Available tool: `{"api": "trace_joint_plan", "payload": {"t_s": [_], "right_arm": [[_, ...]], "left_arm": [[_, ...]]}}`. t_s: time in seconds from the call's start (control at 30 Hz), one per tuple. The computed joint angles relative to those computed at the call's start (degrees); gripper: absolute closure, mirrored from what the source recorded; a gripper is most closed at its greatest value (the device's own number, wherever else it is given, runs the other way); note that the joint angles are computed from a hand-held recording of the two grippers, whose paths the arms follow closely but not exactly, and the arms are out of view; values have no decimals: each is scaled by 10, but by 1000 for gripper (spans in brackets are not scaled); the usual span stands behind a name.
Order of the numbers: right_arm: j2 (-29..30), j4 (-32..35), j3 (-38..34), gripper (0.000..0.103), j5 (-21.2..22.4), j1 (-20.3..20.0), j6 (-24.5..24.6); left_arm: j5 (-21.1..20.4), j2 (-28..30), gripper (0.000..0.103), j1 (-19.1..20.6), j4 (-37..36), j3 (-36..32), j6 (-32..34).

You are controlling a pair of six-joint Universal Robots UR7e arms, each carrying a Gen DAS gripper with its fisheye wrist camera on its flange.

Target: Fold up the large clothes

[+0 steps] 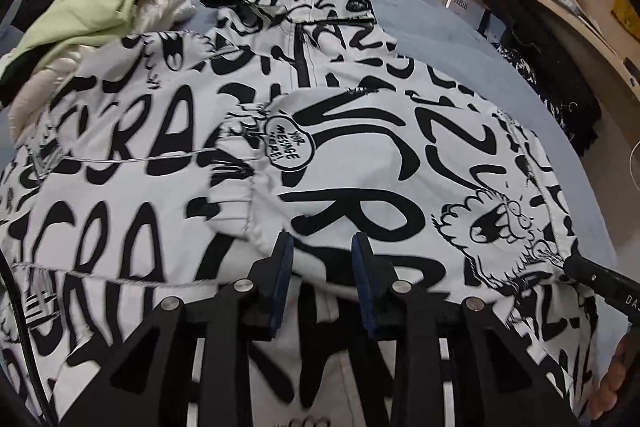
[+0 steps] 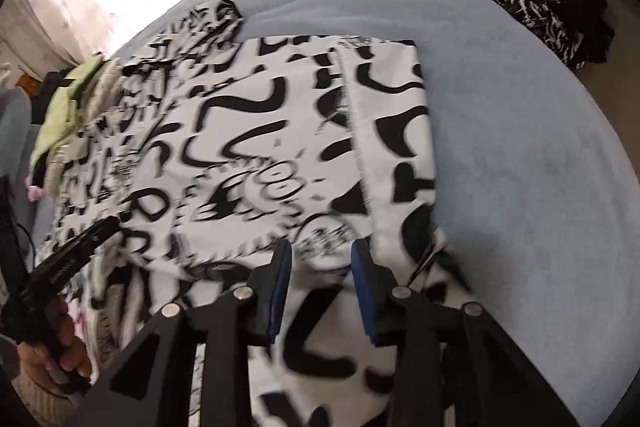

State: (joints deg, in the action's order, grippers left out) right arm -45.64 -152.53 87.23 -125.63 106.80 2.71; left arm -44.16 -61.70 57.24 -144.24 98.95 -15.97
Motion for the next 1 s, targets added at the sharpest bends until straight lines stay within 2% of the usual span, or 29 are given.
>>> {"api": "trace_joint_plan", "payload": {"t_s": [0.2, 0.3, 0.33, 0.57, 0.7, 0.8, 0.87, 1.0], "right_arm": [[-24, -4, 30, 72, 19, 19, 6], [-40, -11, 50, 72, 33, 28, 12], [-45, -17, 59, 72, 34, 33, 12], [-60, -34, 92, 72, 43, 62, 9], [-48, -21, 87, 72, 42, 83, 21], [-23, 0, 65, 72, 34, 107, 33], [-3, 7, 48, 72, 23, 126, 32], [46, 15, 5, 72, 12, 168, 21]], "left_arm": [[34, -53, 71, -37, -12, 49, -6], [53, -81, 64, -59, -16, 76, -11], [58, -90, 61, -65, -11, 84, -18], [82, -179, 60, -100, 82, 134, -97], [103, -249, 60, -114, 138, 163, -132], [119, -313, 55, -118, 179, 181, -151], [130, -354, 52, -116, 204, 189, -157], [147, -430, 51, -99, 246, 194, -154]]}}
